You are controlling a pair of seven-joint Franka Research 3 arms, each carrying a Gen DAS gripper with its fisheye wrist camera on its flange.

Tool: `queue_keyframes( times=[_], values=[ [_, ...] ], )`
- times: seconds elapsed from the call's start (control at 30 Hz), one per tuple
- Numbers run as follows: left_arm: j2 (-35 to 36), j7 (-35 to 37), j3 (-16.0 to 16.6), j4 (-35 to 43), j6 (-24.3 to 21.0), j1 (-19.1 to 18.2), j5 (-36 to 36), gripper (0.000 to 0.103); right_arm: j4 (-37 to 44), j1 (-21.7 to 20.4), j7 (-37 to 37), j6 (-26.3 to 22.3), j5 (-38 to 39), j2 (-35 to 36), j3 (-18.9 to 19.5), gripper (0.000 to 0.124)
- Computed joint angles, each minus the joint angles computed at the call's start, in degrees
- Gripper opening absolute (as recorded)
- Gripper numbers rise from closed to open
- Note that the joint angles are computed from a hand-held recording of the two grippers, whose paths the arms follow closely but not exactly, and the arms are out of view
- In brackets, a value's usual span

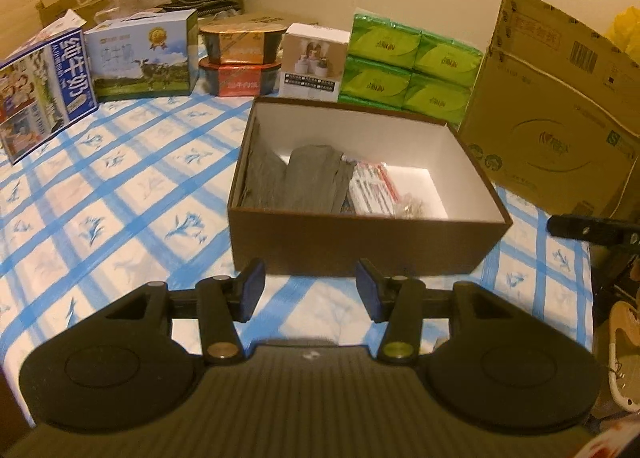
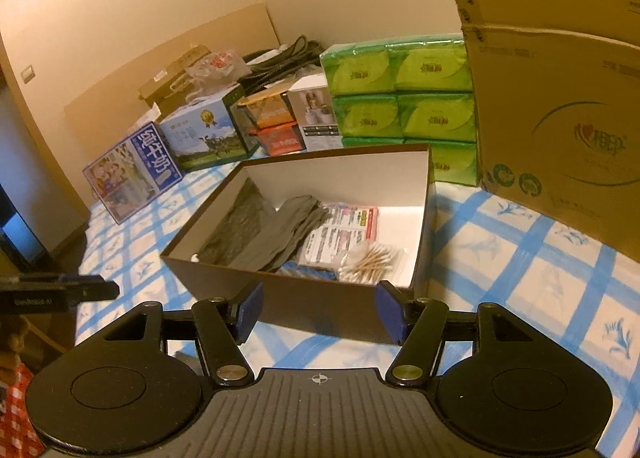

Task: Organize soft objects
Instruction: 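Withdraw both tools from the box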

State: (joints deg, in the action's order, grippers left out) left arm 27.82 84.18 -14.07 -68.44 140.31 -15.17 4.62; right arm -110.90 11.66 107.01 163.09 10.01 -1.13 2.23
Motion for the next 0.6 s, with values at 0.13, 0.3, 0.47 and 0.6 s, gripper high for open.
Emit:
queue_keyframes(
  times=[0.13,0.3,0.47,0.6],
  values=[
    [-5.52,-1.43,0.04,-8.63,2.45,0.74,-0.18,0.047,-3.76,0.19,1.07,0.52,-0.15,-3.54,0.55,0.062],
    [-11.65,-3.21,-0.22,-18.19,5.19,1.64,-0.99,0.047,-8.49,-0.19,4.21,0.17,-2.32,-7.63,2.25,0.062],
    [-16.73,-5.77,0.06,-25.79,5.89,1.88,-1.00,0.047,-13.32,1.28,4.74,-0.82,1.08,-11.29,2.94,0.062],
    [-20.14,-7.90,0.29,-30.91,5.91,1.77,-0.33,0.047,-16.57,2.49,5.44,-1.85,3.85,-13.43,3.53,0.062]
  ],
)
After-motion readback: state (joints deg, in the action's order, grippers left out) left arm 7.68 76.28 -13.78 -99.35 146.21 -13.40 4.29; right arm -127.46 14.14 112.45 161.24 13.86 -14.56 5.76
